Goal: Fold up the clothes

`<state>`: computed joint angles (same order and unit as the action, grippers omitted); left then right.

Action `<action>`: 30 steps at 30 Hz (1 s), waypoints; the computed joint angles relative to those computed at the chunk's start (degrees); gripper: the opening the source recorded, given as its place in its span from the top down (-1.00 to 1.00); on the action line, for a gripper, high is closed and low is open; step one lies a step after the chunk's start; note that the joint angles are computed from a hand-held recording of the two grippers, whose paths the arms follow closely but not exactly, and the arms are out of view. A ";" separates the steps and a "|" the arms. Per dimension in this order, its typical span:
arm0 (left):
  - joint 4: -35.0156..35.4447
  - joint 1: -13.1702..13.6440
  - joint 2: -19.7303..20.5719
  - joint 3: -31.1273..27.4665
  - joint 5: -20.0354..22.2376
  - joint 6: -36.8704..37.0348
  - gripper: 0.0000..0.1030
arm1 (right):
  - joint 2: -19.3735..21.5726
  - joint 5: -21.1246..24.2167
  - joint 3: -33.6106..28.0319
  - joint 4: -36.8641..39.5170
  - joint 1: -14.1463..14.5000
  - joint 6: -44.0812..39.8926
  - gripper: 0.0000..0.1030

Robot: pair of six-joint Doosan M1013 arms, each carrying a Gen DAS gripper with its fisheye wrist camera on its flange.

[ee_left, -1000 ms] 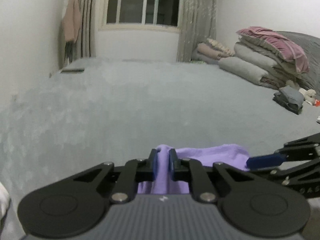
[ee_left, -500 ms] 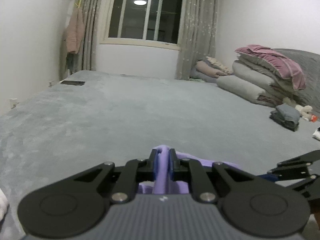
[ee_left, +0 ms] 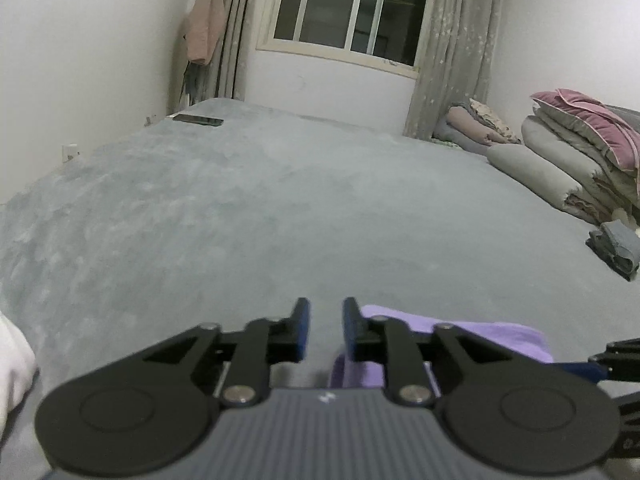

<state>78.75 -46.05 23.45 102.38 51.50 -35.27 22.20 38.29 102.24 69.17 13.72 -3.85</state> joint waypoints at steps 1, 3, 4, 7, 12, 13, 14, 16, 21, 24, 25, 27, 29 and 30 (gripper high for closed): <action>0.57 -0.22 -0.11 0.01 0.18 0.04 0.32 | -0.24 -0.35 0.39 0.91 0.02 -0.73 0.32; 2.13 -0.85 -0.15 0.03 0.70 0.14 0.18 | -0.42 -0.29 0.68 2.62 0.02 -1.93 0.32; 2.82 -1.13 -0.17 0.02 0.85 0.32 0.18 | -0.53 -0.17 0.79 3.22 -0.02 -2.33 0.32; 4.36 -1.67 -0.15 -0.07 -0.20 1.47 0.17 | -0.50 0.40 0.73 3.04 -0.04 -2.15 0.32; -6.01 -0.78 1.65 -2.91 -3.91 12.46 -0.29 | 0.31 -0.65 0.00 -1.98 0.74 1.24 0.32; -10.88 -0.45 2.46 -4.26 -2.82 17.10 -0.40 | 0.33 -0.77 -0.06 -2.13 0.82 1.34 0.32; -14.18 -0.13 3.06 -5.10 -2.11 19.48 -0.58 | 0.31 -0.74 -0.09 -2.21 0.78 1.36 0.31; -15.46 0.60 2.57 -4.29 -3.67 16.45 -0.75 | 0.27 -0.68 -0.15 -2.34 0.71 1.37 0.30; -15.97 1.00 1.34 -2.39 -2.64 10.70 -0.77 | 0.28 -0.57 -0.50 -2.64 0.36 1.22 0.25; -14.93 0.52 1.26 -2.34 0.75 9.24 -0.77 | -0.28 -1.75 -0.01 -0.99 0.23 0.27 0.24; -13.97 0.20 1.26 -2.50 2.05 8.88 -0.74 | -0.62 -2.39 0.43 0.38 0.09 -0.56 0.24; -11.84 -0.63 1.22 -2.66 4.43 8.48 -0.74 | -1.00 -2.31 0.74 2.70 -0.40 -1.59 0.22; -9.66 -1.47 1.08 -2.59 5.63 8.14 -0.75 | -1.13 -1.82 0.79 3.98 -0.75 -1.94 0.20; -8.88 -1.79 1.03 -2.58 5.57 8.20 -0.76 | -1.04 -1.96 0.69 2.64 -0.54 -1.37 0.18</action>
<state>69.87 -47.83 24.48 99.80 57.08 -27.07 21.15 36.33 102.93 71.81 13.18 -5.22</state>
